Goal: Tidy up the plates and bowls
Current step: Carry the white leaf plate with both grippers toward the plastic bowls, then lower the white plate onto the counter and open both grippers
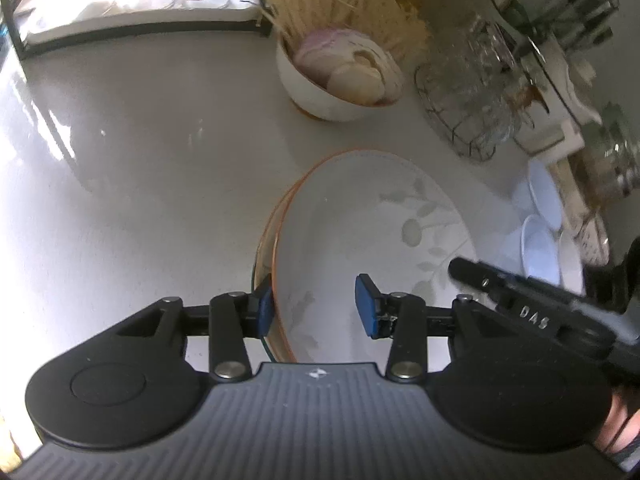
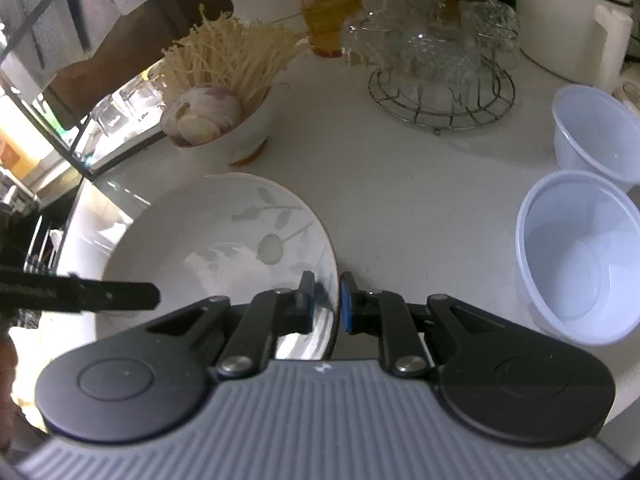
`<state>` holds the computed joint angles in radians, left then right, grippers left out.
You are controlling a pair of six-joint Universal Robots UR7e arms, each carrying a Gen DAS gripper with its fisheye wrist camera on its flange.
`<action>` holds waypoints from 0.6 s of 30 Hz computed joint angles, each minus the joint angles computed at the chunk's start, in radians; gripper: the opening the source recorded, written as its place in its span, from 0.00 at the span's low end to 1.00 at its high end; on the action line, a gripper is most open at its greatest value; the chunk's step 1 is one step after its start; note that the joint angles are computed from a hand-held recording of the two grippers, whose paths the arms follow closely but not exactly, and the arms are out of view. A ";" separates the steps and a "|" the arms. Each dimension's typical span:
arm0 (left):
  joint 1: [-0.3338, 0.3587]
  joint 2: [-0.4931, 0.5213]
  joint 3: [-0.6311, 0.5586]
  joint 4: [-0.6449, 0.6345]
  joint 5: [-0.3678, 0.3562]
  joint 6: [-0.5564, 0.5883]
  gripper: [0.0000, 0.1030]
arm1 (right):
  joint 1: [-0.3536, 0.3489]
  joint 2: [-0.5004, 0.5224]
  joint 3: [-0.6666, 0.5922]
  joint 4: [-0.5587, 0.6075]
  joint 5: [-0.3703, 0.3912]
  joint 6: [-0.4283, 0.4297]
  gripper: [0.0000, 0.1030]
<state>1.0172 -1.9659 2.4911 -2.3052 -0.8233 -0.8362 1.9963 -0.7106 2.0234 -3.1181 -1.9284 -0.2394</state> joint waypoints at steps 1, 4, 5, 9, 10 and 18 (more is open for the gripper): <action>0.004 -0.004 -0.004 0.004 -0.006 -0.003 0.45 | -0.001 -0.002 -0.002 0.005 0.002 0.013 0.16; 0.000 -0.013 -0.010 0.018 -0.005 -0.017 0.45 | 0.002 0.002 -0.006 0.000 -0.004 0.010 0.16; -0.002 -0.014 -0.012 0.025 -0.003 -0.018 0.45 | 0.003 0.003 -0.007 0.000 -0.006 0.007 0.16; -0.007 -0.023 -0.023 0.057 -0.010 -0.020 0.45 | 0.010 0.008 -0.012 0.006 -0.020 0.018 0.16; -0.008 -0.029 -0.025 0.068 -0.012 -0.022 0.45 | 0.012 0.008 -0.014 0.010 -0.024 0.026 0.16; -0.049 -0.049 -0.051 0.234 0.014 -0.088 0.46 | 0.022 0.011 -0.009 -0.019 -0.038 0.059 0.16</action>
<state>0.9687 -2.0149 2.4403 -2.0714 -0.8098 -0.9246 2.0179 -0.6994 2.0142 -3.1371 -1.9665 -0.1803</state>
